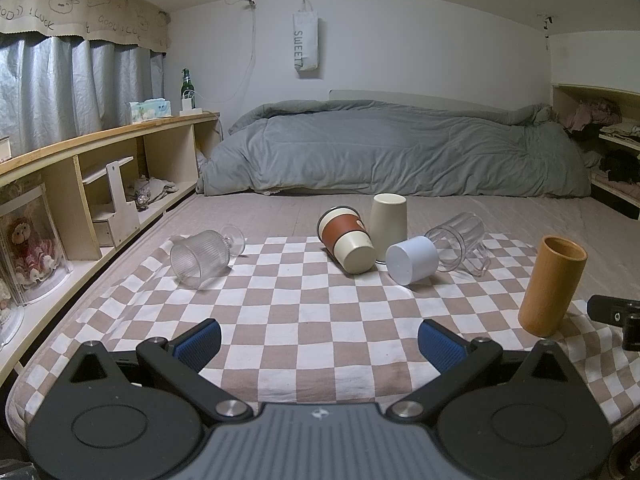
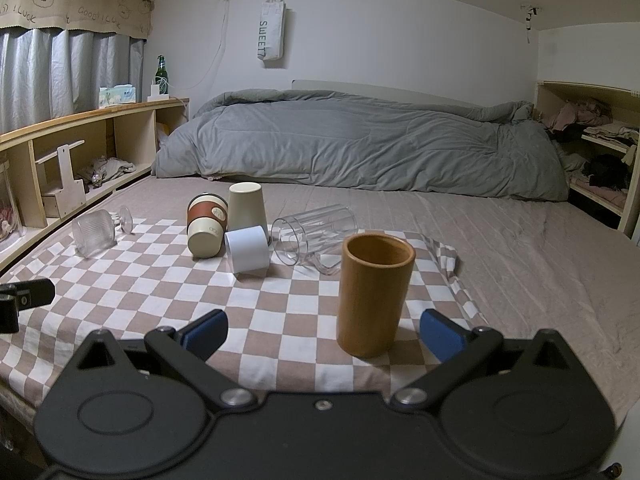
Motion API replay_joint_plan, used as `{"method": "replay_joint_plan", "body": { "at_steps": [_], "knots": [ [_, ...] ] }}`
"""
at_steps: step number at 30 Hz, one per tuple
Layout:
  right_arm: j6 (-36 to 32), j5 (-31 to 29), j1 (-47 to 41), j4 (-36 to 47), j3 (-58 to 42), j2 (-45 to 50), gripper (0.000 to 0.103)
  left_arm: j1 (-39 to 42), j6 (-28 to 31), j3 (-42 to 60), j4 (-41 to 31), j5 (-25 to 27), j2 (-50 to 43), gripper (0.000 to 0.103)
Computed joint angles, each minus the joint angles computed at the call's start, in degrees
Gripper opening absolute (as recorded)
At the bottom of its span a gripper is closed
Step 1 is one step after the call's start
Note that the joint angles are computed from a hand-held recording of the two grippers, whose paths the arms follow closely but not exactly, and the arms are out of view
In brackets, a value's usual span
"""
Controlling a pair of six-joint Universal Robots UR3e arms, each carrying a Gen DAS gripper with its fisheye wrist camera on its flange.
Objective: Flip cup upright
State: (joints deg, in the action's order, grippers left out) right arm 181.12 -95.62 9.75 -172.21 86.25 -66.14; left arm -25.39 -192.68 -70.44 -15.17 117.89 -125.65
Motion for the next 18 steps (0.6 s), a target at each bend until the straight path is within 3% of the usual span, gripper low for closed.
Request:
{"method": "replay_joint_plan", "body": {
  "at_steps": [18],
  "knots": [
    [0.08, -0.04, 0.03, 0.15, -0.04, -0.12, 0.103, 0.09, -0.01, 0.93, -0.46, 0.06, -0.34, 0.103]
  ]
}}
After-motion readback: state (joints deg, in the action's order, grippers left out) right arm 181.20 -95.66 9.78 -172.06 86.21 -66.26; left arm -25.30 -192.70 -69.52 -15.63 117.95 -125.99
